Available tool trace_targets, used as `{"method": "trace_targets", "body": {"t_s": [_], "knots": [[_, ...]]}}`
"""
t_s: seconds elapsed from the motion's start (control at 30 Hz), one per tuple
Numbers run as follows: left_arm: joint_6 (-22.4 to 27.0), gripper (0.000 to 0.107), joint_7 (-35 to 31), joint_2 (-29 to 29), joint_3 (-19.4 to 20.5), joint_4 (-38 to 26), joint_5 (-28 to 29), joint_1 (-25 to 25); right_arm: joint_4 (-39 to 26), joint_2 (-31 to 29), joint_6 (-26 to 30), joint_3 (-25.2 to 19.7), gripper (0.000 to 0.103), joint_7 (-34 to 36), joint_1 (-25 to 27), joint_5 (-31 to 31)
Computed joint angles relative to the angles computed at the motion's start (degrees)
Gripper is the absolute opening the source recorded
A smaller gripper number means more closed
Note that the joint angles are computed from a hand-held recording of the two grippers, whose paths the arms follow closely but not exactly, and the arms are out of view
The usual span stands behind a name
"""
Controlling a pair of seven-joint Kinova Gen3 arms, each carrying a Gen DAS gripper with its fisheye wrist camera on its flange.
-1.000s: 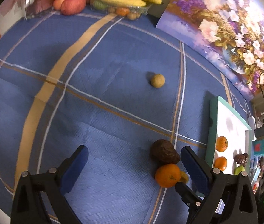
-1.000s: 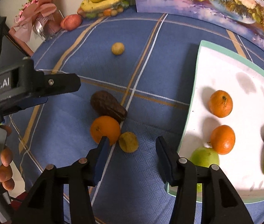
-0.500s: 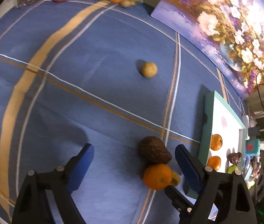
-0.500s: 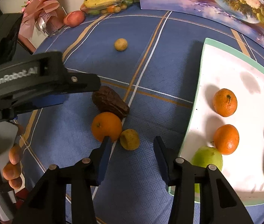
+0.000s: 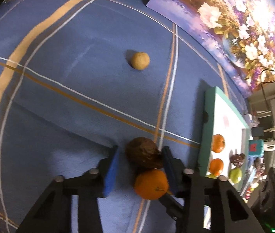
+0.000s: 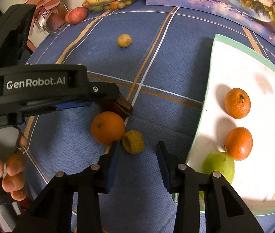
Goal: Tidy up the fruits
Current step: 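Grasp the date with the left gripper while the right gripper grasps the small yellow-brown fruit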
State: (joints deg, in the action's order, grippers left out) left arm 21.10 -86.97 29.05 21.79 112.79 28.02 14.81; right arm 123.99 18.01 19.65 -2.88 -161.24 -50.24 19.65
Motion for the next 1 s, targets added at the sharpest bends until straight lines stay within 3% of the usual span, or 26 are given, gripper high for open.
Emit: {"method": "trace_targets", "body": {"t_s": [0.37,0.53,0.73,1.0], "knots": [[-0.86,0.040,-0.17,-0.38,0.85,0.90,0.78,-0.76,0.18,0.46,-1.57,-0.46,0.031,3.62,1.86,-2.22],[-0.87,0.040,1.51,-1.27,-0.91,1.11,-0.19,0.41,0.82,0.23,-2.86,-0.25,0.024,4.68,1.78,-2.96],[-1.63,0.040,3.17,-1.79,-1.37,1.65,-0.72,0.30,0.86,0.11,-2.91,0.35,0.024,5.31,1.25,-3.46],[-3.11,0.040,3.44,-2.79,0.09,2.81,-0.14,-1.63,2.00,-1.16,-1.94,2.74,0.023,0.71,-1.31,-0.67]]}}
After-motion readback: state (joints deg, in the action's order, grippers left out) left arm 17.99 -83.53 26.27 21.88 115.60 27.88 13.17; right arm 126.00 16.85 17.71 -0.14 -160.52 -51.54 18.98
